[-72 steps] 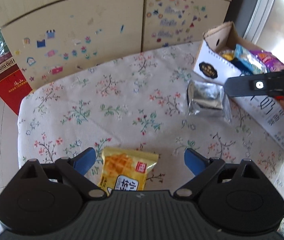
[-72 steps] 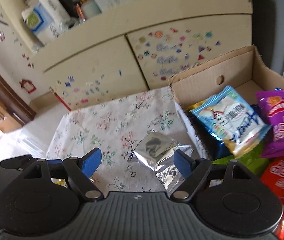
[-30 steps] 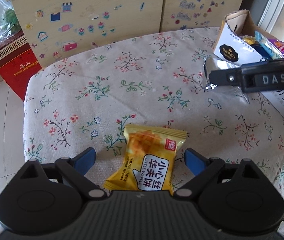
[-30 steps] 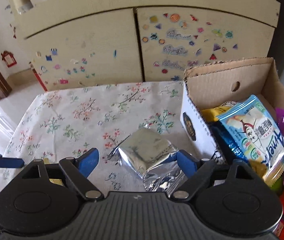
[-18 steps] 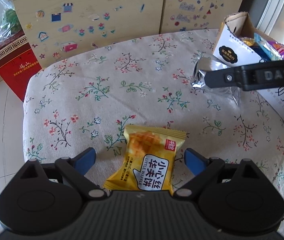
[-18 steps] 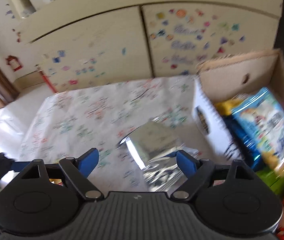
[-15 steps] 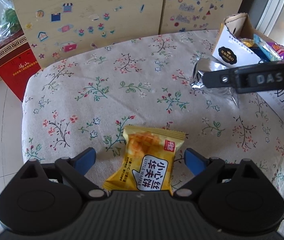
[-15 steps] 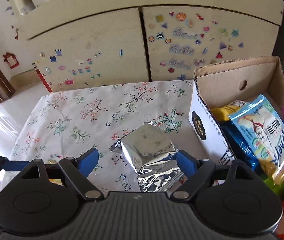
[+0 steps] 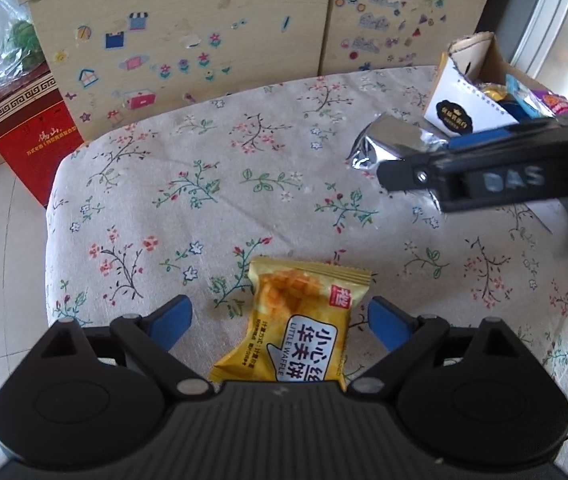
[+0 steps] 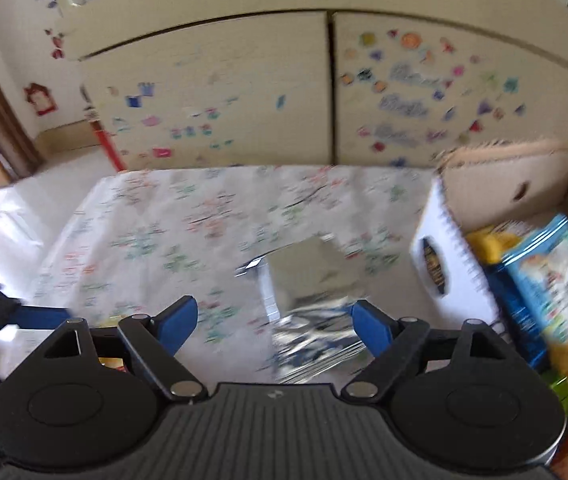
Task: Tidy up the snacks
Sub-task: 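Grasp the yellow waffle bag with the left gripper while the right grasps the silver bag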
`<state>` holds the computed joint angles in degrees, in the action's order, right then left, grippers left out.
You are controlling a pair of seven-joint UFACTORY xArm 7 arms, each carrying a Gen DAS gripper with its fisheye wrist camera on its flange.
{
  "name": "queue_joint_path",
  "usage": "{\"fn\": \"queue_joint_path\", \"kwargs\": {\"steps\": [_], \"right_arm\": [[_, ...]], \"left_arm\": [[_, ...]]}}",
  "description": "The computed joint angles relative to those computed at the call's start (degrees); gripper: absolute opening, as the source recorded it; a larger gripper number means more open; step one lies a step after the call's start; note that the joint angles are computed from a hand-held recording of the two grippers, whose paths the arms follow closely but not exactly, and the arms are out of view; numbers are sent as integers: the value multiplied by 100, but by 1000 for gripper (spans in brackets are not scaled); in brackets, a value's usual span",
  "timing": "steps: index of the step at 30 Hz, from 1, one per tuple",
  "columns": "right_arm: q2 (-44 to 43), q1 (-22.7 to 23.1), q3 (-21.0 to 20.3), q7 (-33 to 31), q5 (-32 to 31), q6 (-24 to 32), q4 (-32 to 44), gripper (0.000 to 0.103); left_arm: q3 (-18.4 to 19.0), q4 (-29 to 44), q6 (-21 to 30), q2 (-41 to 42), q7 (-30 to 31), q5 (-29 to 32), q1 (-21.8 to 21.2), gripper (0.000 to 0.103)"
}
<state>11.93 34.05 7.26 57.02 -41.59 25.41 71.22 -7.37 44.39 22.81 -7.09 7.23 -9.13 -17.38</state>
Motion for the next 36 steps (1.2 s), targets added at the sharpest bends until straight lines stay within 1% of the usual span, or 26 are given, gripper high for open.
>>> {"fn": "queue_joint_path", "kwargs": {"steps": [4, 7, 10, 11, 12, 13, 15, 16, 18, 22, 26, 30, 36], "right_arm": [[123, 18, -101, 119, -230, -42, 107, 93], [308, 89, -184, 176, -470, 102, 294, 93], [471, 133, -205, 40, -497, 214, 439, 93], [506, 149, -206, -22, -462, 294, 477, 90], [540, 171, -208, -86, -435, 394, 521, 87], [565, 189, -209, -150, -414, 470, 553, 74], [511, 166, -216, -196, -355, 357, 471, 69], [477, 160, -218, -188, -324, 330, 437, 66], [397, 153, -203, -235, -292, 327, 365, 64], [248, 172, -124, -222, -222, 405, 223, 64], [55, 202, -12, -159, -200, 668, 113, 64], [-179, 224, 127, -8, -302, 961, 25, 64], [-626, 195, 401, 401, -484, 1255, -226, 64]], "left_arm": [[16, -26, -114, 21, 190, -97, -42, 94], [-18, -36, -202, 55, 252, 14, -48, 93], [-33, 13, -120, 111, 293, 53, -60, 87], [-49, 26, -112, 137, 253, 132, -46, 87], [-47, 7, -167, 134, 281, 111, -54, 83], [-33, 5, -186, 129, 370, 22, -77, 79], [-13, 19, -177, 114, 511, -124, -108, 65], [-18, 25, -172, 110, 495, -116, -101, 63], [-29, 42, -160, 109, 429, -69, -80, 54], [-11, 72, -99, 103, 452, -148, -78, 51], [-19, 23, -149, 55, 416, -89, -57, 47], [-72, -36, -276, -11, 131, 222, 5, 47], [-144, -25, -392, -73, -348, 674, 43, 47]]}}
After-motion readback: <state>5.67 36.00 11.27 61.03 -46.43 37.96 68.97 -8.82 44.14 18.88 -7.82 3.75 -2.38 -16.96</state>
